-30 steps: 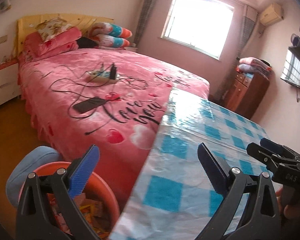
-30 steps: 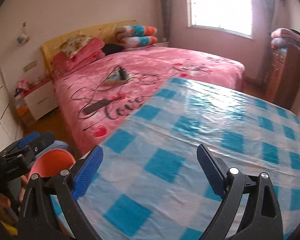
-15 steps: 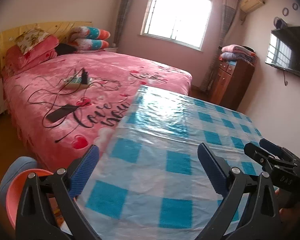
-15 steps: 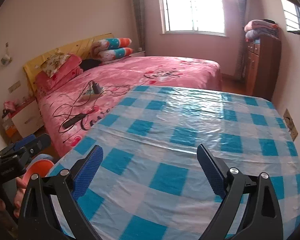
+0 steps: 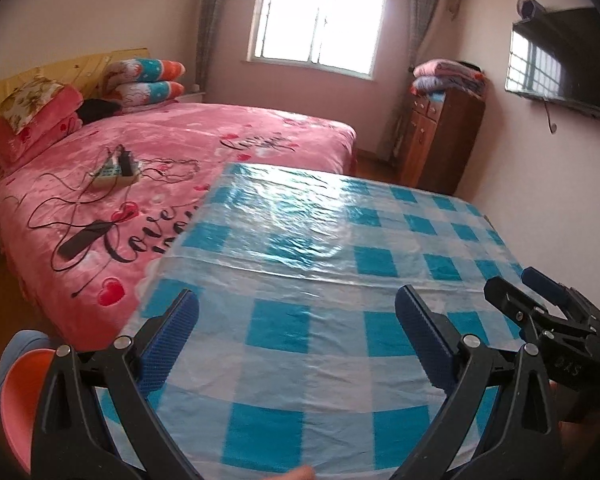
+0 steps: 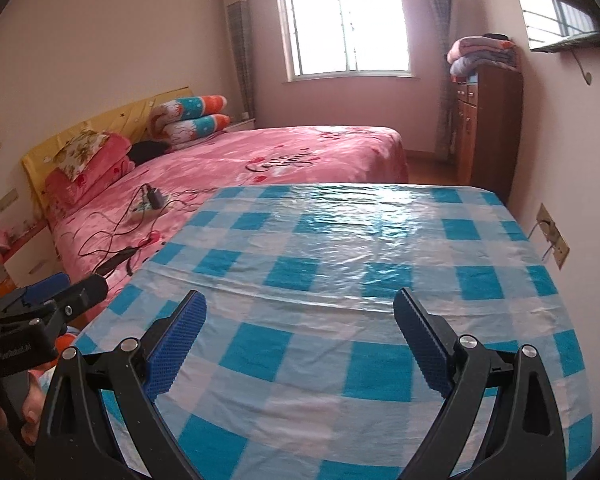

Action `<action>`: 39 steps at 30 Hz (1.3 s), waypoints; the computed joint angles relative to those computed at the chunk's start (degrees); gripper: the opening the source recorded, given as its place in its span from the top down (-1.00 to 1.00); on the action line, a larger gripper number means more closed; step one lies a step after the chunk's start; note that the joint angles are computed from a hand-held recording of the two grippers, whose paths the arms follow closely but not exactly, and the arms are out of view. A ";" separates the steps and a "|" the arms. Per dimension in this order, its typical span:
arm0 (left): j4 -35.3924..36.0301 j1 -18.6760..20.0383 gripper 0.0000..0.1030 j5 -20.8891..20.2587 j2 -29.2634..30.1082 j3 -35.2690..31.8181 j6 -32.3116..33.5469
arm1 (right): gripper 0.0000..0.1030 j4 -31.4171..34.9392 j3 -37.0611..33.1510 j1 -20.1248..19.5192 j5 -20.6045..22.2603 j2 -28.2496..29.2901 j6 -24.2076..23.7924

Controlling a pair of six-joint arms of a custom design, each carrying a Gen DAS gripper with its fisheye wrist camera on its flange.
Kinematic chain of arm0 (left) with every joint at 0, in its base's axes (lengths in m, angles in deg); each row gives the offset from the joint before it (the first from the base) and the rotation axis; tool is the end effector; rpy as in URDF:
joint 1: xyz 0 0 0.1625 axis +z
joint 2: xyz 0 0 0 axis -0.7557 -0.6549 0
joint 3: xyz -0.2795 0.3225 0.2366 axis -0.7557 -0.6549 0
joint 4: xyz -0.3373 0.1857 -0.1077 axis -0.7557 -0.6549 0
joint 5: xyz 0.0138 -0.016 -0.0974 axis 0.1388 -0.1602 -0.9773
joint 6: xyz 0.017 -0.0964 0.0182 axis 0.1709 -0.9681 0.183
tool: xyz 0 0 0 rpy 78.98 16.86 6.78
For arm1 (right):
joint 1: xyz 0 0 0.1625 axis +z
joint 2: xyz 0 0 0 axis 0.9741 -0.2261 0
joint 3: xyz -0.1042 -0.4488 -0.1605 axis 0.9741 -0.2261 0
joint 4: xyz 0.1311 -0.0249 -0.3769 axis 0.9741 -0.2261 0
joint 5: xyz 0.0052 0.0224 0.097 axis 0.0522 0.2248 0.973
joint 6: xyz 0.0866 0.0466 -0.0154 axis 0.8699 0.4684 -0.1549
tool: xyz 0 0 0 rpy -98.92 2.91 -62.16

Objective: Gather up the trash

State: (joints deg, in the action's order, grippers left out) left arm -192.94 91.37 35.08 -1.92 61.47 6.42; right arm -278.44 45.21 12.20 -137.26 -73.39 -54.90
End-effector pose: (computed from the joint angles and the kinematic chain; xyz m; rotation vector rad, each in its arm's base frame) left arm -0.3048 -0.5798 0.0634 0.1970 2.1567 -1.2345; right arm 0.1153 -0.6006 0.2359 0.8433 -2.3992 1.0614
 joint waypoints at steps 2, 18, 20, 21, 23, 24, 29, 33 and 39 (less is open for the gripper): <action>1.61 0.15 -0.92 -0.68 0.47 -1.07 -0.16 | -0.82 -0.11 -0.13 -0.66 0.16 -0.27 0.34; 6.64 -0.05 -0.92 0.72 5.12 -9.04 -1.09 | -0.82 -2.00 -0.86 -3.83 0.90 -1.27 -0.08; 7.61 0.01 -0.92 0.74 5.49 -9.82 -1.56 | -0.82 -2.26 -0.90 -4.08 0.93 -1.35 -0.22; 8.07 0.02 -0.92 0.73 5.70 -10.19 -1.65 | -0.82 -2.29 -0.91 -4.24 1.03 -1.38 -0.28; 8.87 -0.02 -0.92 0.88 6.13 -10.82 -1.75 | -0.82 -2.47 -0.98 -4.41 0.94 -1.36 -0.56; 9.02 -0.01 -0.92 0.92 6.28 -10.98 -1.74 | -0.82 -2.48 -1.10 -4.46 0.88 -1.30 -0.70; 10.88 0.06 -0.92 0.91 7.03 -12.36 -2.45 | -0.82 -2.07 -1.28 -4.97 1.17 -1.41 -0.88; 11.66 0.13 -0.92 0.91 7.58 -13.36 -2.58 | -0.82 -1.74 -1.46 -5.37 1.52 -1.61 -0.44; 12.65 0.26 -0.92 0.42 8.43 -14.76 -2.23 | -0.82 -1.07 -1.89 -5.72 1.61 -1.80 0.01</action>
